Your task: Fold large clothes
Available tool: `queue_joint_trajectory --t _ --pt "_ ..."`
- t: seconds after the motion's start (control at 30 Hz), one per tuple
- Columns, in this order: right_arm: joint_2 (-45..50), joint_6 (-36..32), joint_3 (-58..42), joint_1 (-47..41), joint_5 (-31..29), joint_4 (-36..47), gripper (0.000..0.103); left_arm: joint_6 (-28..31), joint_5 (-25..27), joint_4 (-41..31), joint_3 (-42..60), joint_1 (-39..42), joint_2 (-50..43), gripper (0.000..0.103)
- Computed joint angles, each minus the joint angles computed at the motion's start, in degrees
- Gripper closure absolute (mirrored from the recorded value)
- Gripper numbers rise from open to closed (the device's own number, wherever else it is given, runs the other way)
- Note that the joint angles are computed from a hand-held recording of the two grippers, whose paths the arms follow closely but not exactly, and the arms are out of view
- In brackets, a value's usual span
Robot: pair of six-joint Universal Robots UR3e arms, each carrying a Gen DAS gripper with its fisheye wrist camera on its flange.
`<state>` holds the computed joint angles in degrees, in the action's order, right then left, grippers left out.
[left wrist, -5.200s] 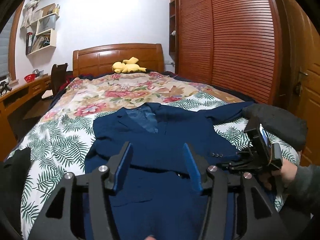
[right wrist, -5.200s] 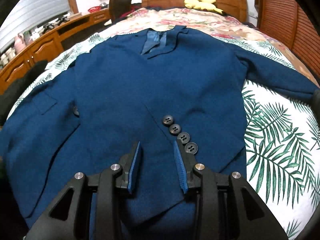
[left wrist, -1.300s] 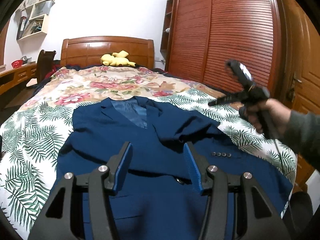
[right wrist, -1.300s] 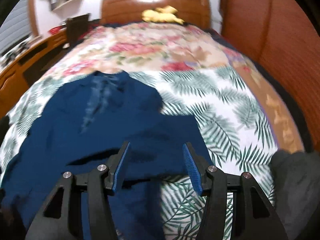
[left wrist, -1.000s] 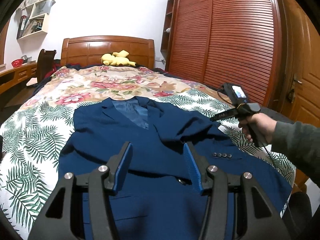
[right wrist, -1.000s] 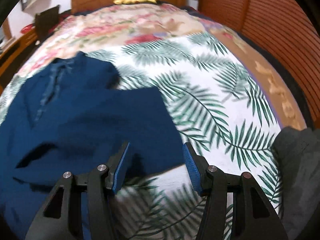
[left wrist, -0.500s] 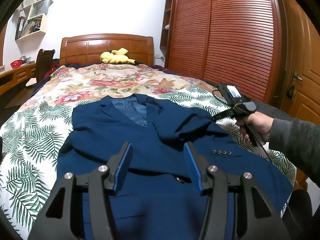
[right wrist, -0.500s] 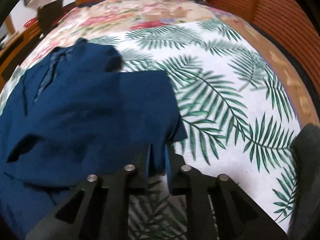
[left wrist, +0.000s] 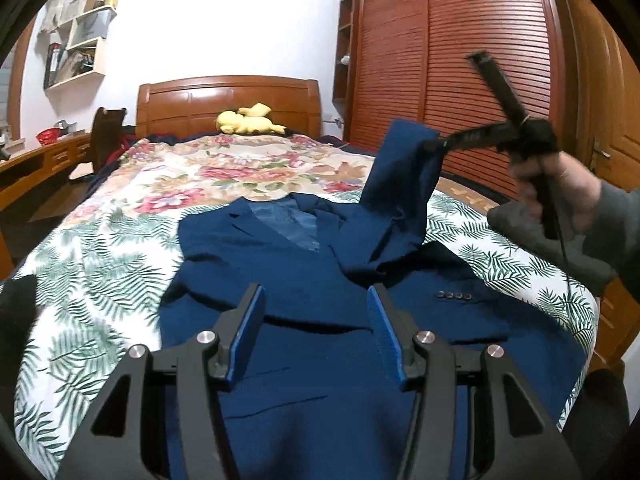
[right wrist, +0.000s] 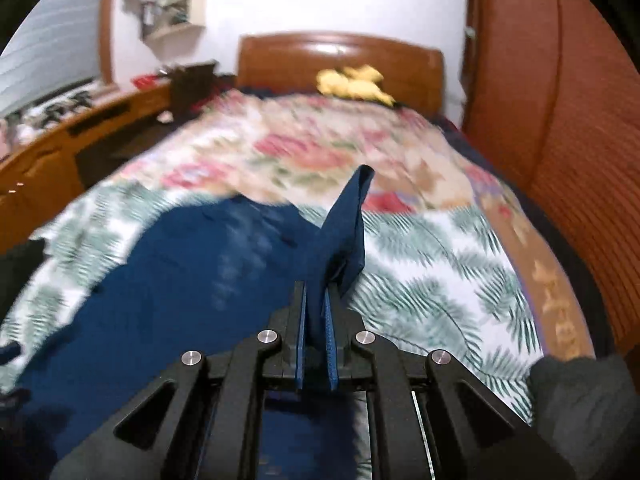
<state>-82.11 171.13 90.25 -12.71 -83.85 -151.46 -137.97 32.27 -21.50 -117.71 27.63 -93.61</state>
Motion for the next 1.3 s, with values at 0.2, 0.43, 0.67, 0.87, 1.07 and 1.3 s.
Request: queue_joint_trajectory --t 0.2,0.43,0.67,0.87,1.07,1.3 --pt "-1.74 1.13 -5.58 9.35 -0.74 2.81 0.097 4.07 -2.55 -4.68 -1.97 6.29 3.66 0.051" --pt "-2.8 1.39 -7.83 19.94 -2.42 4.6 0.097 8.23 -4.56 -9.83 -2.89 12.09 5.93 0.051" --pt "-3.69 3.48 -3.37 26.33 -4.06 5.03 0.097 10.86 -5.71 -12.74 -2.89 16.12 6.17 0.051" --pt "-6.05 5.37 4.73 27.5 -3.43 4.73 0.097 11.47 -5.15 -12.84 -3.25 16.97 6.06 0.051" --pt "-7.23 6.67 11.63 29.21 -3.03 2.66 0.096 11.37 -4.66 -12.09 -3.28 16.63 5.45 0.051" --pt "-8.06 8.3 15.26 29.7 -1.3 1.14 0.094 10.82 -4.11 -10.78 -2.83 15.5 4.42 0.051"
